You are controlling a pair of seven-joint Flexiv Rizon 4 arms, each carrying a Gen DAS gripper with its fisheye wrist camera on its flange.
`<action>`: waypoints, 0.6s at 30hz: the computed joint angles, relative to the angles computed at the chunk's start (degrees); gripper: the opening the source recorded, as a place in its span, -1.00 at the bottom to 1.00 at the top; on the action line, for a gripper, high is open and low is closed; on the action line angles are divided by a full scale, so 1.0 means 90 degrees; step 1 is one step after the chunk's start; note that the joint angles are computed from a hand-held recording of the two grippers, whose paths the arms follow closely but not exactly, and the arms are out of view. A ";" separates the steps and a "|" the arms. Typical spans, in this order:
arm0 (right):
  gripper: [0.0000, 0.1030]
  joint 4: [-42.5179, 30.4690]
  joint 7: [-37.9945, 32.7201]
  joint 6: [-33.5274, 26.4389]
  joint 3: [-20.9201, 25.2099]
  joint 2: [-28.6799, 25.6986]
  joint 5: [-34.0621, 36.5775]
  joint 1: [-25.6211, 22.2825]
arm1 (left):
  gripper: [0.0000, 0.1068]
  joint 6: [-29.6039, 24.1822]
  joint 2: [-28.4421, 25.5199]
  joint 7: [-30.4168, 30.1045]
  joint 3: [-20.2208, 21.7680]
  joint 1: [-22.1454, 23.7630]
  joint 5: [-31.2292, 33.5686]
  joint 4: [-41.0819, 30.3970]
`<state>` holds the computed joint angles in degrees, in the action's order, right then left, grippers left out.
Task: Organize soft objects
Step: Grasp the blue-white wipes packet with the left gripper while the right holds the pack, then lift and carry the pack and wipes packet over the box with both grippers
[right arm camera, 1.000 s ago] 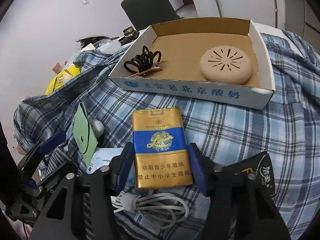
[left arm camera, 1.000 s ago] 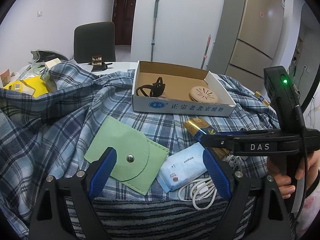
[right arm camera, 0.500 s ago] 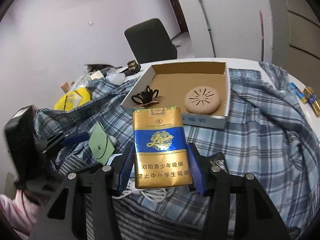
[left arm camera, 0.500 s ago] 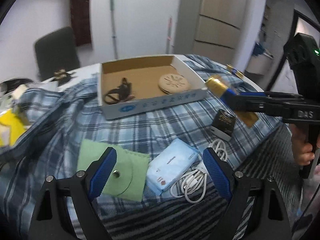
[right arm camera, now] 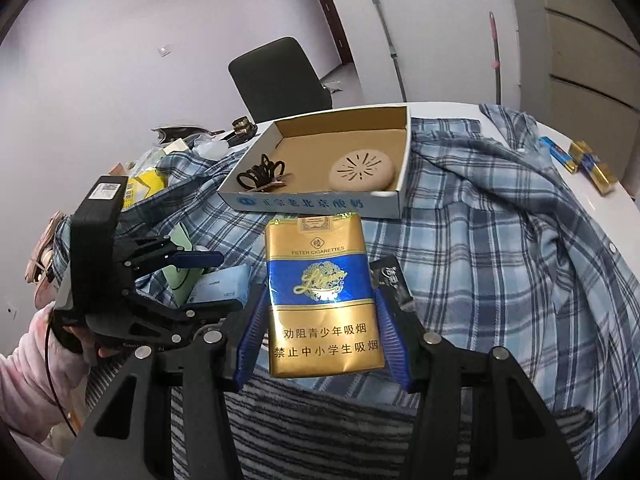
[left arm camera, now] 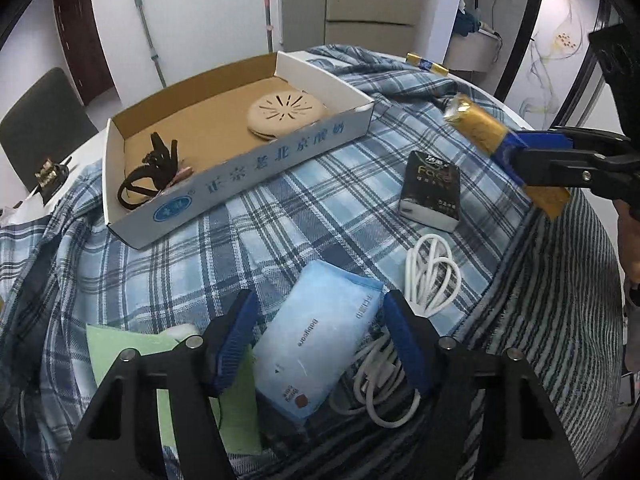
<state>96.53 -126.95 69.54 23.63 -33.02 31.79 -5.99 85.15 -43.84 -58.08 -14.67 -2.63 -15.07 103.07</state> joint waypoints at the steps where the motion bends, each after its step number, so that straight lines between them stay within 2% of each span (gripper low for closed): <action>1: 0.01 0.0006 -0.0004 0.0022 -0.0004 0.0003 0.0008 0.0002 | 0.20 -0.0054 -0.0009 -0.0016 0.0041 -0.0031 0.0000 -0.0042; 2: 0.01 0.0019 -0.0014 0.0039 0.0006 0.0012 0.0028 -0.0008 | 0.15 -0.0126 -0.0026 -0.0005 0.0035 -0.0021 -0.0009 -0.0086; 3: 0.01 0.0014 -0.0017 0.0035 0.0010 0.0010 0.0041 -0.0021 | 0.01 -0.0172 -0.0034 0.0014 0.0014 -0.0003 -0.0020 -0.0109; 8: 0.01 0.0008 0.0027 0.0048 0.0002 0.0009 0.0092 -0.0028 | -0.07 -0.0160 -0.0022 0.0181 -0.0193 0.0143 -0.0110 -0.0059; 14: 0.01 0.0073 0.0008 0.0170 0.0025 0.0047 0.0126 -0.0038 | -0.10 0.0552 0.0129 0.0100 -0.0426 0.0273 -0.0064 0.0267; 18: 0.01 0.0139 -0.0043 0.0327 0.0076 0.0084 0.0156 -0.0048 | -0.10 0.1215 0.0276 -0.0232 -0.0621 0.0414 0.0047 0.0572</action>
<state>97.78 -127.33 72.49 24.31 -32.27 33.20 -6.42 96.09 -41.35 -60.17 -20.27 1.10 -14.64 108.22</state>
